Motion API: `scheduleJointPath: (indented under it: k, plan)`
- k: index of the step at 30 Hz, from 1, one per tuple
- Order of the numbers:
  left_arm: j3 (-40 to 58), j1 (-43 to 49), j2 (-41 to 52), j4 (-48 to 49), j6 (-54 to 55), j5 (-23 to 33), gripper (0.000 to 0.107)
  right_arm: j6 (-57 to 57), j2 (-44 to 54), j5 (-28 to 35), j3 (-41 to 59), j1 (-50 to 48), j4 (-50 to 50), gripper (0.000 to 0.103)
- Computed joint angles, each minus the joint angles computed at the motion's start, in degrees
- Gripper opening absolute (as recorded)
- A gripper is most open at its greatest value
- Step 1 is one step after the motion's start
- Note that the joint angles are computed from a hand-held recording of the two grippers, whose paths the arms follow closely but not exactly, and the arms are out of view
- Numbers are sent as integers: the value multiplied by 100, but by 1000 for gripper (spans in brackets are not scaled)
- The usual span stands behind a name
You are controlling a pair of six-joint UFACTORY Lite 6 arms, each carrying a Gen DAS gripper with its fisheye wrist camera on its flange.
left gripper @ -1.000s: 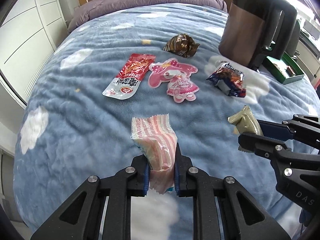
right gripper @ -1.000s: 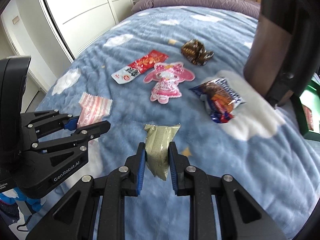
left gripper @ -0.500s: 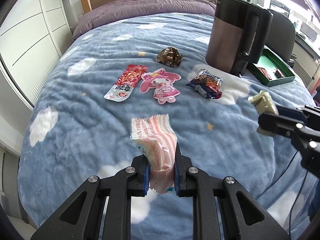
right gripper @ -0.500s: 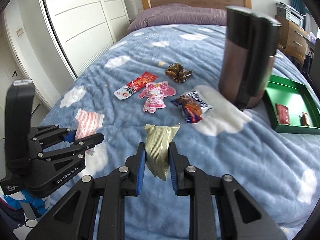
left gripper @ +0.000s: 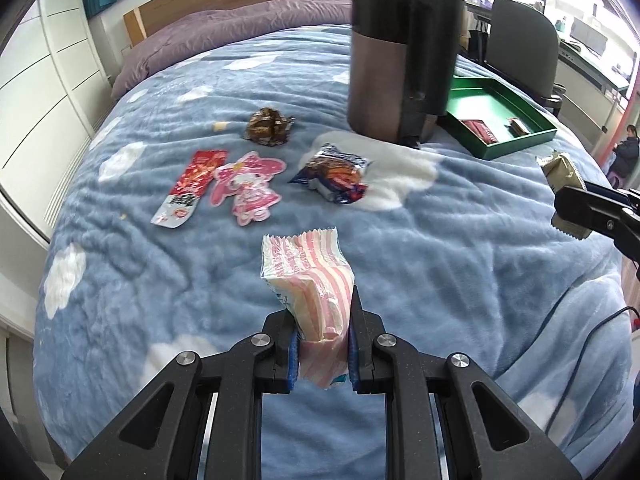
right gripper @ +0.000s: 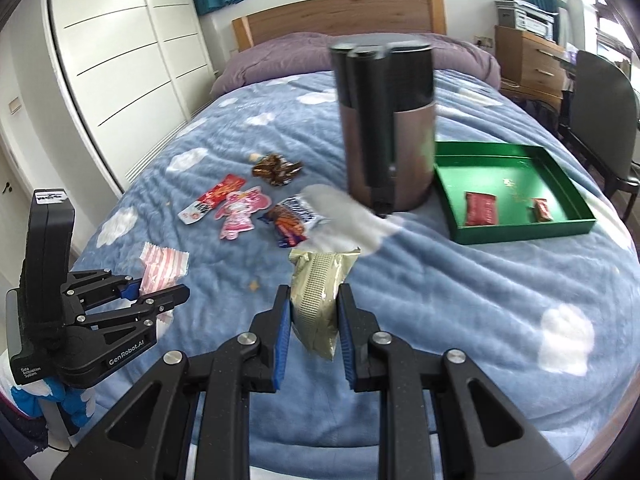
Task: Organize snacks
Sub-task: 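Carry the pink-striped wrapper and olive-green packet with both tools over the green tray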
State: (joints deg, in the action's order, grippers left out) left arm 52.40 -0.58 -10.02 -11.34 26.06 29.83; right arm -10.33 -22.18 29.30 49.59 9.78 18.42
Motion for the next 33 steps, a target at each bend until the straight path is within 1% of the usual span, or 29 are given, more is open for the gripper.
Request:
scheduleJointPath:
  k: [8,12,16,21,25,31,33]
  plan:
    - [243,-1155,308,997,-1492,12,15,-1733,-256,297,-377,-1448,1274,0]
    - [466,-1522,562,1236,-1929,82,15,-2444,-273,466,-464,-2084,1764,0]
    - [695,-1969,796,1598,-2419,147,15,-3201,-76,619,-420,-2718,2290,0]
    - [1182,-2472,1252,1873,-2862,291,15,-4053,351,789,-207,-3394,2822,0]
    - [1784,-2824,1796,1996,-3112,441,15,-4667,919,910,150,-3890,3201,0]
    - [3019,-3237,2811,1895,-3199,683,15,-5132,1843,929,870,-4277,3397,0]
    - [3622,-3363,3271,1850,-3171,801,15,-5250,2217,915,1192,-4381,3455,0]
